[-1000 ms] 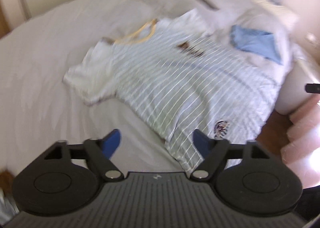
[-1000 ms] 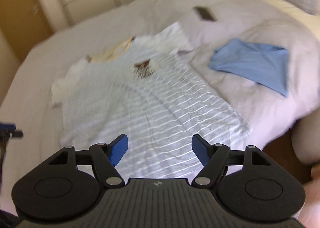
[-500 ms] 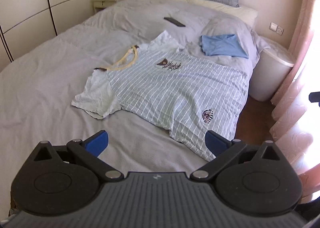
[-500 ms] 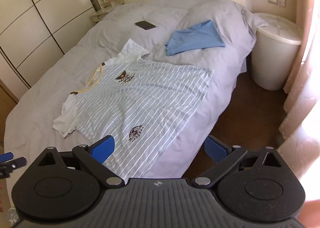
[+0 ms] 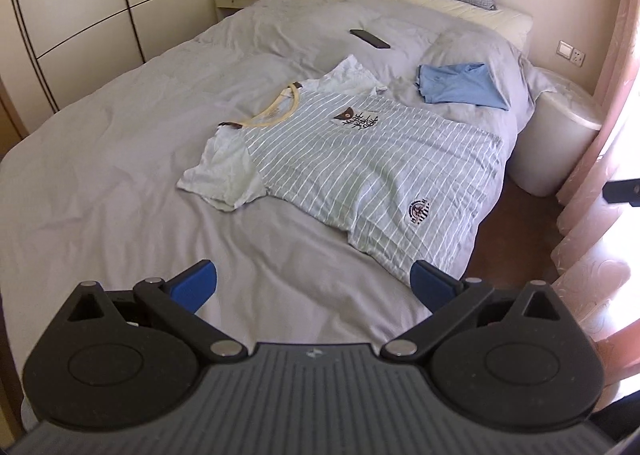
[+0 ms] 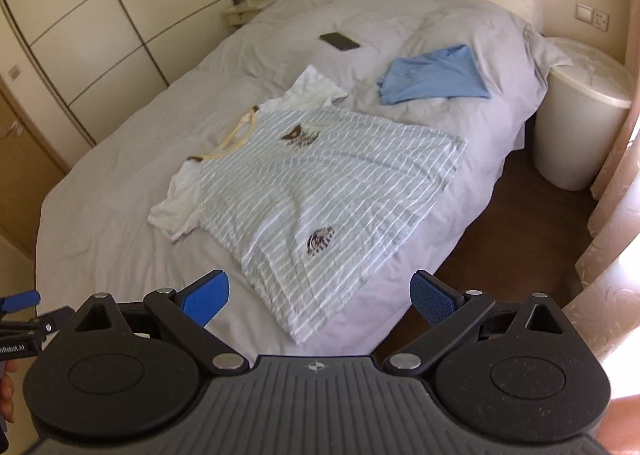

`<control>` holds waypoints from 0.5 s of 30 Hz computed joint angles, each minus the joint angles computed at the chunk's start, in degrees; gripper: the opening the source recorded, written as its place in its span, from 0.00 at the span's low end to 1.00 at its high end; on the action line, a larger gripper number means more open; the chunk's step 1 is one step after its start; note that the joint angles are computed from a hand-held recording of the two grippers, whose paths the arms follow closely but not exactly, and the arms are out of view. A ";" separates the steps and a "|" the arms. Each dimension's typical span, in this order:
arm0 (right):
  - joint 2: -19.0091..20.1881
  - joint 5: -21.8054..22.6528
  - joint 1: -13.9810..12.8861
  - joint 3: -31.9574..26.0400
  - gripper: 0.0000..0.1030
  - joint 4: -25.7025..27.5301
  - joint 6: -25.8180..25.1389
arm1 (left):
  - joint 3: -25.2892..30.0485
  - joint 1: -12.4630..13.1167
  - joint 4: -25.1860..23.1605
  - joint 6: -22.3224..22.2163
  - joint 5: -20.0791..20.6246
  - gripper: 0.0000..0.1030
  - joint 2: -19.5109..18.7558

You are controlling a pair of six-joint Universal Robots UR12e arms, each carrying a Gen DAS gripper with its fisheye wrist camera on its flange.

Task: Fold clothes

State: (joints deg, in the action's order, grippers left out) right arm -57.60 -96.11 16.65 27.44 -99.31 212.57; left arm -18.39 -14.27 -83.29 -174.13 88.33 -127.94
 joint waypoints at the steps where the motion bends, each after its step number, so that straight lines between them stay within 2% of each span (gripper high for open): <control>1: -0.17 0.42 0.06 0.16 0.97 0.32 -0.27 | -0.46 -0.24 -0.22 -0.49 0.38 0.99 0.42; 6: -1.27 0.70 0.73 1.80 0.97 0.86 -3.27 | -2.77 -1.22 -0.32 -2.06 1.52 0.99 2.23; 10: -1.51 -0.57 1.56 2.19 0.97 1.81 -6.42 | -4.50 -1.47 0.37 -2.01 0.87 0.99 3.25; 15: -1.02 -3.16 2.39 0.87 0.97 4.87 -7.12 | 1.51 -1.25 -2.70 0.87 -1.08 0.99 -0.21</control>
State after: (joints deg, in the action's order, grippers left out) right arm -58.62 -99.27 19.03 28.30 -94.44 205.46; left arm -16.88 -15.52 -85.99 -173.26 87.25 -128.15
